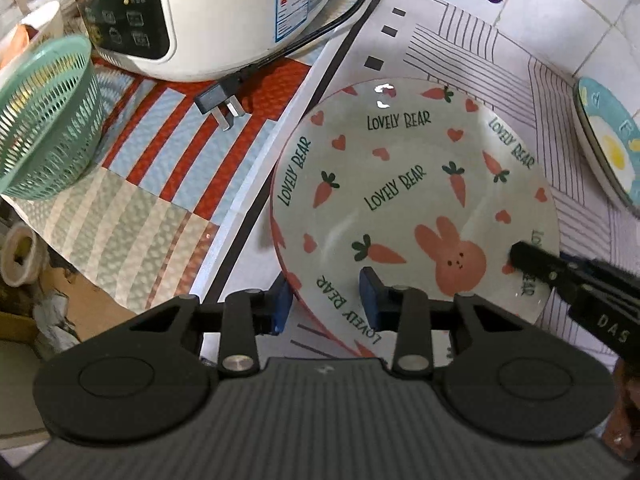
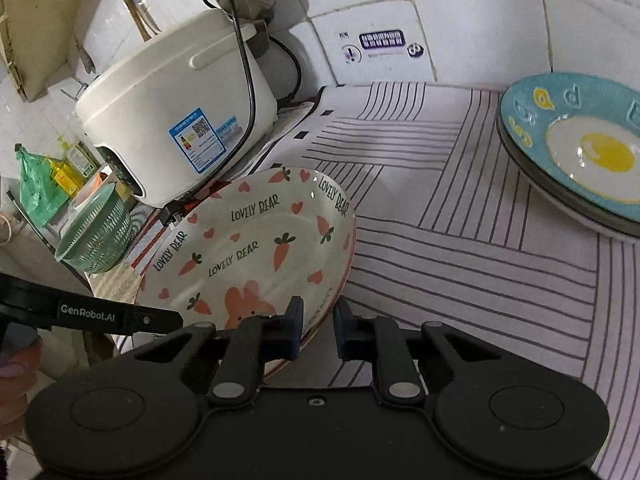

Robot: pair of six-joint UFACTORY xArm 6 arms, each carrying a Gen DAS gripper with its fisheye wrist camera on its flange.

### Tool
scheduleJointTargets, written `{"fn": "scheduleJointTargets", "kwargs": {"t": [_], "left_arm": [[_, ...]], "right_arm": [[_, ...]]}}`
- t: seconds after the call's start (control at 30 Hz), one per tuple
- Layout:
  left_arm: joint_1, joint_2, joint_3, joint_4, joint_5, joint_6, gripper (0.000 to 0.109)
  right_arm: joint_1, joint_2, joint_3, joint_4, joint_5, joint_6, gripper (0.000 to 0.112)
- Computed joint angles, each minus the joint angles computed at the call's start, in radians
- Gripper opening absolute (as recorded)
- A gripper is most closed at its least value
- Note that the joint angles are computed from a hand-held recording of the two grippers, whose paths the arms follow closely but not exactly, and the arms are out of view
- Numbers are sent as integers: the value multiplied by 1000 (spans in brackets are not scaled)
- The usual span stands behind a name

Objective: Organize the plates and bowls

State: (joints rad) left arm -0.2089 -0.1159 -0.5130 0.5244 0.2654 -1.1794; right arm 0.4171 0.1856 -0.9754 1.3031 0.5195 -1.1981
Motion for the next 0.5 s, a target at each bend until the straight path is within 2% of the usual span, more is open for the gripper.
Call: {"fn": "scheduleJointTargets", "kwargs": {"t": [0.07,0.17,0.3,0.5], "left_arm": [[17,6,14,-14,-43,2,36],[33,11,26,29,-84,-50,36],[4,5,5,106,-26,-115,36],[-50,-27,-18,100,14,-73,35]], "right_arm": [[-13,25,-22,-13,42,36,19],[-25,49,-39,37,72,15,19],[-26,46,-37,32,81,-4,20],[-56,17,-18,38,108,-62,20]]}}
